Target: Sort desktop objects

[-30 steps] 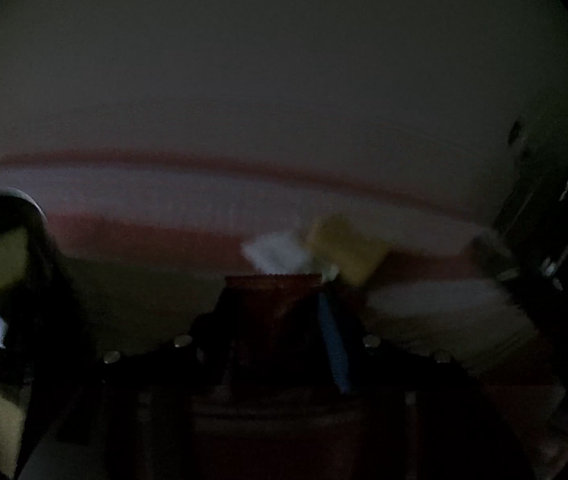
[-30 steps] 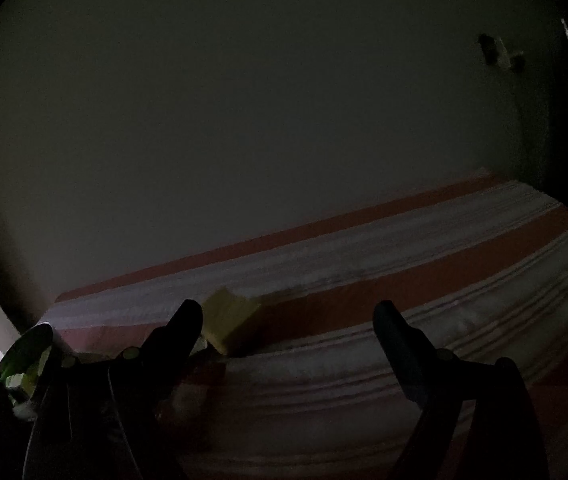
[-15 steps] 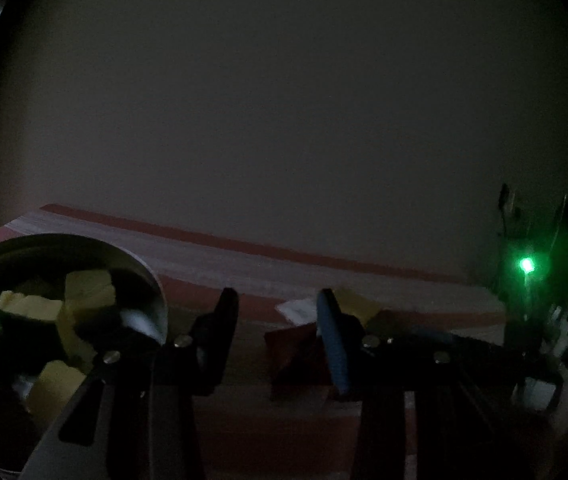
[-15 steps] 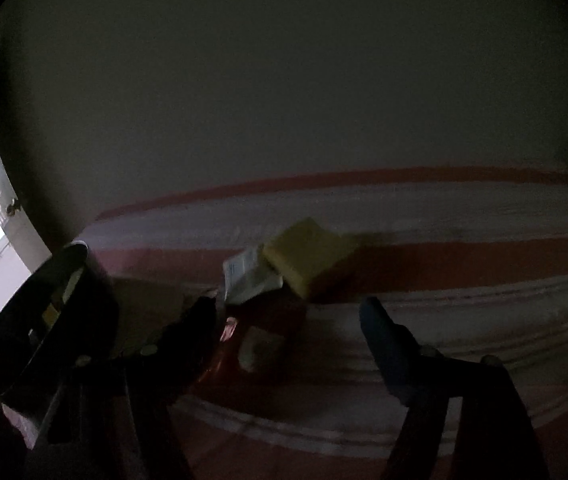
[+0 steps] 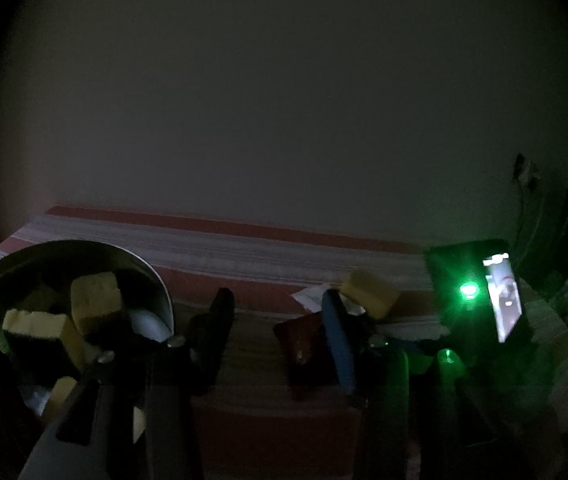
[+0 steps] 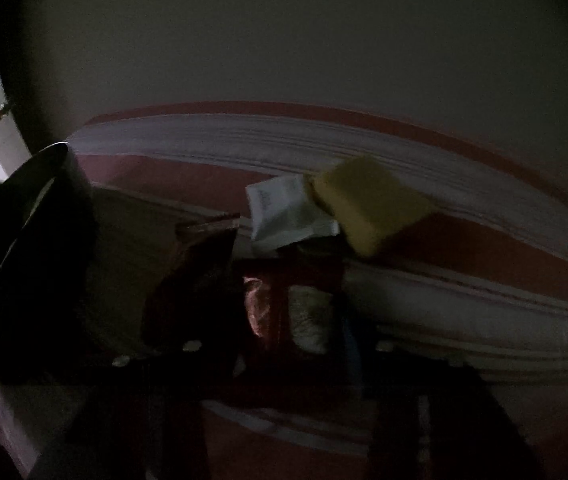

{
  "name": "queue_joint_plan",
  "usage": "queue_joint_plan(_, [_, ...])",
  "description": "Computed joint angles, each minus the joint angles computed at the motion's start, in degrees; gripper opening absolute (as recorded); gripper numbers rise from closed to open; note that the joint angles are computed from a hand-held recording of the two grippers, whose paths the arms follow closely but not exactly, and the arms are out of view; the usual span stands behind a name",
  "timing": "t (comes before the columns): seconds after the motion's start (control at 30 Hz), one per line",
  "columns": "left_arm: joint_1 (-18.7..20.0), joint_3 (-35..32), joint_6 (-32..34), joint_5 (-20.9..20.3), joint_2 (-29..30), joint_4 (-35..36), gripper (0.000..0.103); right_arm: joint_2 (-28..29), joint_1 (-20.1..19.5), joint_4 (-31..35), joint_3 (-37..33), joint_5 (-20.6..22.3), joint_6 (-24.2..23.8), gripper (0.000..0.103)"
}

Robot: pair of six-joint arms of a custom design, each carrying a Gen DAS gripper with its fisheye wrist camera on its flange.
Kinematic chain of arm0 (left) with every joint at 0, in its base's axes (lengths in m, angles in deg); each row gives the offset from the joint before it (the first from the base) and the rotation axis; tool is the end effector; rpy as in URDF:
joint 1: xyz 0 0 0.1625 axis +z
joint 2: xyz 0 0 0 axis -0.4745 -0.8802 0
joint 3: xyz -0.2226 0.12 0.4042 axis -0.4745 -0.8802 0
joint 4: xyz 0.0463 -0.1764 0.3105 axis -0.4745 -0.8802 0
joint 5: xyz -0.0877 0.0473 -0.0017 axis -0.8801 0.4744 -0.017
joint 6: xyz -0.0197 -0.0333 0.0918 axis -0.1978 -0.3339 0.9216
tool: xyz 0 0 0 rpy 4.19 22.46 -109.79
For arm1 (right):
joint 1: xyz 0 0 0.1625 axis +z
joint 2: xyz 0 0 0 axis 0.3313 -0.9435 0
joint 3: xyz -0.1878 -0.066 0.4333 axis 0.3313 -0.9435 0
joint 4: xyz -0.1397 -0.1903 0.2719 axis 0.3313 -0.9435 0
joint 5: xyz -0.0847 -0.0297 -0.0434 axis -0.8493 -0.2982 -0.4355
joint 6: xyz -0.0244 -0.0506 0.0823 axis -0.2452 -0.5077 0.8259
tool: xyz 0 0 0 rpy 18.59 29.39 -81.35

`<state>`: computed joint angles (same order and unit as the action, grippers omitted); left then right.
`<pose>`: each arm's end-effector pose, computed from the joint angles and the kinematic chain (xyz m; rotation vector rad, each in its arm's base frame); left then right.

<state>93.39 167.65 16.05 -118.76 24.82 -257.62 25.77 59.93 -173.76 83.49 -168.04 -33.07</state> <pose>-0.0622 -0.5967 0.1488 0.4552 2.1562 -1.3589 -0.0186 -0.7078 0.1786 0.8586 -2.4004 0.6176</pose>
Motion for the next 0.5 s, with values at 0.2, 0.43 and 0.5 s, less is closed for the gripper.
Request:
queue_joint_plan(0.2, [0.51,-3.15,-3.55,0.73,-0.3,10.92,0.046,-4.3,-4.5,0.4,0.89,9.82,5.87,0.042])
queue_joint_plan(0.43, [1.47,-12.22,-10.26,6.38,1.83,31.59,0.046,-5.69,-7.24,-7.74,1.58,13.55,9.85,0.042])
queue_joint_plan(0.5, [2.4,-14.18,-15.71,5.38,1.25,40.01,0.046,-6.3,-7.41,-9.83,2.85,14.09,9.22,0.042])
